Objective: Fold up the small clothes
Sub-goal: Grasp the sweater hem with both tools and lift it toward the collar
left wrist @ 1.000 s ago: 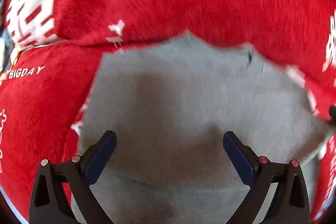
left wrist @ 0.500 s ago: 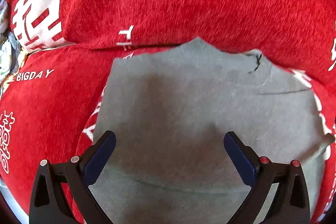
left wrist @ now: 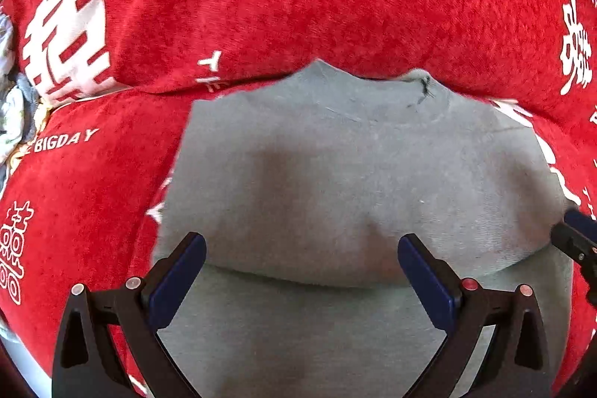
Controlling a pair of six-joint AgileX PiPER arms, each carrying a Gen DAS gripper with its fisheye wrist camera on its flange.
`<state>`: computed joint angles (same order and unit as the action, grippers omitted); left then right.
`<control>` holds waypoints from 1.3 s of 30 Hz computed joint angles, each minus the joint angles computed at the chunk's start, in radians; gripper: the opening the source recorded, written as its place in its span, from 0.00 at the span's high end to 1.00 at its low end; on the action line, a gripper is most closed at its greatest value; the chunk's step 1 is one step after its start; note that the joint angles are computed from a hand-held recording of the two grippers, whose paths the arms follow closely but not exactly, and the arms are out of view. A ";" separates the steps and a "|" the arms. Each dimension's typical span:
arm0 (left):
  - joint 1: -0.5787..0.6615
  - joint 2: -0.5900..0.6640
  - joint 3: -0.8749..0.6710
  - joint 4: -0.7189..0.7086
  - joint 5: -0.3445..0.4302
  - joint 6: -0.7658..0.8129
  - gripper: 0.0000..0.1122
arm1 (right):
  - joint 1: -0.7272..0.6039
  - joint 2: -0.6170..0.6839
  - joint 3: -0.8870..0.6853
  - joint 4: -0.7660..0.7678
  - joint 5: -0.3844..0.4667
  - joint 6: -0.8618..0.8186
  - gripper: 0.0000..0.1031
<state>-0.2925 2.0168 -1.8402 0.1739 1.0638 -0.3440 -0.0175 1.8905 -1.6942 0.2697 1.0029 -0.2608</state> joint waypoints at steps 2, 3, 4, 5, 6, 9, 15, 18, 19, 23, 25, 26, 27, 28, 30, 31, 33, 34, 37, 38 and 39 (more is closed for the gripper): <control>-0.014 0.045 -0.030 0.003 0.039 0.020 0.08 | 0.046 0.031 -0.054 -0.034 0.018 0.047 0.36; -0.016 0.043 -0.003 0.006 0.019 0.013 0.08 | 0.063 0.050 -0.069 -0.035 0.029 0.057 0.36; -0.009 0.030 0.012 -0.004 0.009 0.001 0.08 | 0.084 0.081 -0.089 -0.048 0.055 0.077 0.36; 0.003 0.015 0.014 -0.021 0.038 -0.009 0.08 | 0.105 0.102 -0.095 -0.084 0.078 0.106 0.36; 0.009 -0.010 0.032 -0.030 0.045 -0.019 0.08 | 0.120 0.094 -0.076 -0.122 0.062 0.124 0.36; 0.006 -0.157 0.197 -0.015 -0.068 -0.042 0.08 | 0.149 -0.043 0.068 -0.124 -0.046 0.103 0.34; 0.005 -0.227 0.386 0.012 -0.084 -0.038 0.08 | 0.210 -0.058 0.160 -0.137 0.017 0.106 0.28; 0.050 -0.340 0.526 -0.076 -0.113 0.013 0.08 | 0.191 -0.183 0.319 -0.134 -0.036 0.072 0.22; 0.053 -0.381 0.575 -0.073 -0.129 0.012 0.08 | 0.177 -0.243 0.390 -0.121 -0.060 0.037 0.22; 0.061 -0.519 0.720 -0.083 -0.130 0.017 0.08 | 0.137 -0.439 0.597 -0.115 -0.070 -0.050 0.21; 0.039 -0.581 0.793 -0.052 -0.151 -0.016 0.08 | 0.142 -0.518 0.666 -0.155 -0.057 -0.046 0.16; 0.018 -0.620 0.828 -0.029 -0.144 -0.037 0.08 | 0.140 -0.562 0.701 -0.164 -0.052 -0.043 0.16; 0.007 -0.636 0.842 -0.014 -0.137 -0.045 0.08 | 0.145 -0.606 0.737 -0.175 -0.056 -0.029 0.16; -0.010 -0.646 0.846 0.011 -0.122 -0.060 0.08 | 0.148 -0.635 0.757 -0.190 -0.041 -0.024 0.16; -0.066 -0.671 0.829 0.083 -0.079 -0.103 0.08 | 0.179 -0.662 0.744 -0.242 0.001 0.022 0.15; -0.083 -0.685 0.826 0.101 -0.084 -0.115 0.08 | 0.188 -0.676 0.730 -0.238 0.009 0.023 0.15; -0.103 -0.700 0.818 0.087 -0.116 -0.111 0.08 | 0.227 -0.697 0.709 -0.220 -0.025 0.025 0.15; -0.102 -0.691 0.816 0.057 -0.129 -0.090 0.08 | 0.265 -0.683 0.689 -0.218 -0.047 0.038 0.15; -0.112 -0.622 0.837 0.024 -0.121 -0.061 0.08 | 0.344 -0.589 0.642 -0.153 -0.068 0.024 0.15; -0.083 -0.656 0.875 -0.012 -0.156 -0.049 0.08 | 0.360 -0.560 0.641 -0.136 -0.071 0.012 0.15; -0.064 -0.670 0.887 -0.034 -0.151 -0.033 0.08 | 0.377 -0.539 0.648 -0.149 -0.069 0.016 0.15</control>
